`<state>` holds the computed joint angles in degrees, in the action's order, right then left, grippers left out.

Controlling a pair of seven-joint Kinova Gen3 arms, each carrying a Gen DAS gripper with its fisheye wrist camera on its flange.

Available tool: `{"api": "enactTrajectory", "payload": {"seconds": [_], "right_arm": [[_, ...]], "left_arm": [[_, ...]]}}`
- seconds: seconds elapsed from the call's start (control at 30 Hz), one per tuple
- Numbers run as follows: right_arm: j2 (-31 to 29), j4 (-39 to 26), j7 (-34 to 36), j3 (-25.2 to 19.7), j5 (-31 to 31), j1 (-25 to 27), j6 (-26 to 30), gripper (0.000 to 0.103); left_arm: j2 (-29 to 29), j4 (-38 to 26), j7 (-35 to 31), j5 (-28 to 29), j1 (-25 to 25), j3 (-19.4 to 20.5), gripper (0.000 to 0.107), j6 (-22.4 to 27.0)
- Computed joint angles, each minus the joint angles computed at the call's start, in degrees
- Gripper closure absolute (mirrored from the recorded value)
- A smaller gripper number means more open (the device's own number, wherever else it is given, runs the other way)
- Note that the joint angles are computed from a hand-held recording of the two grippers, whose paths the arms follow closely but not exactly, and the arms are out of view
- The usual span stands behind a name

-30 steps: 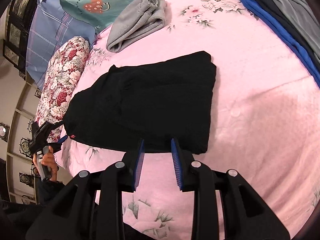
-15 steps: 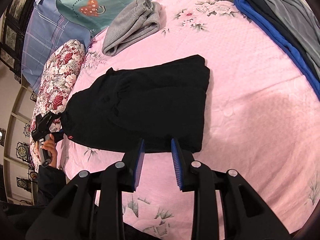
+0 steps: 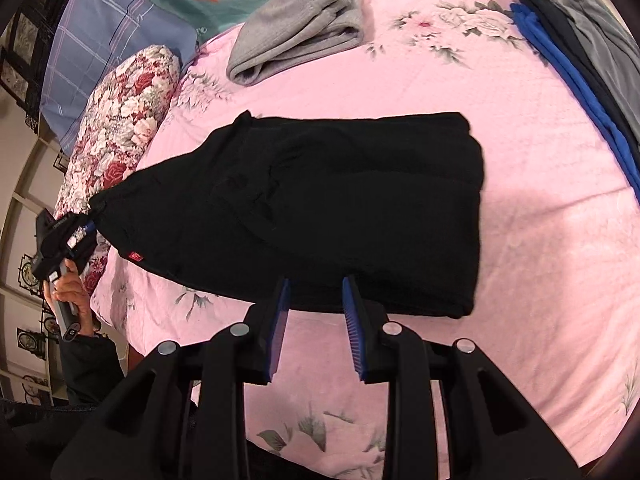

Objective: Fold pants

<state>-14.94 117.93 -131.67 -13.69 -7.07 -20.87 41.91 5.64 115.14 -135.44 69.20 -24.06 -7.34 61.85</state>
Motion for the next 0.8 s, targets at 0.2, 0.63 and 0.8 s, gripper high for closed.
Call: {"api": "enactTrajectory", "payload": {"seconds": [0.2, 0.63, 0.8], "right_arm": [[10.95, -11.71, 5.23, -4.87, 2.61, 1.61, 4.45, 0.074], [40.12, -38.78, 14.37, 4.31, 0.65, -10.98, 10.22, 0.103], [29.63, -30.86, 11.63, -0.08, 3.90, -5.32, 4.93, 0.103]], "left_arm": [[-2.76, 1.20, -2.63, 1.46, 1.44, 0.38, 0.096, -1.30], [-5.12, -1.12, -2.03, 0.24, 7.64, 1.77, 0.097, -2.70], [-5.92, -4.41, -0.68, -1.34, 12.91, 5.10, 0.097, -3.54]]}}
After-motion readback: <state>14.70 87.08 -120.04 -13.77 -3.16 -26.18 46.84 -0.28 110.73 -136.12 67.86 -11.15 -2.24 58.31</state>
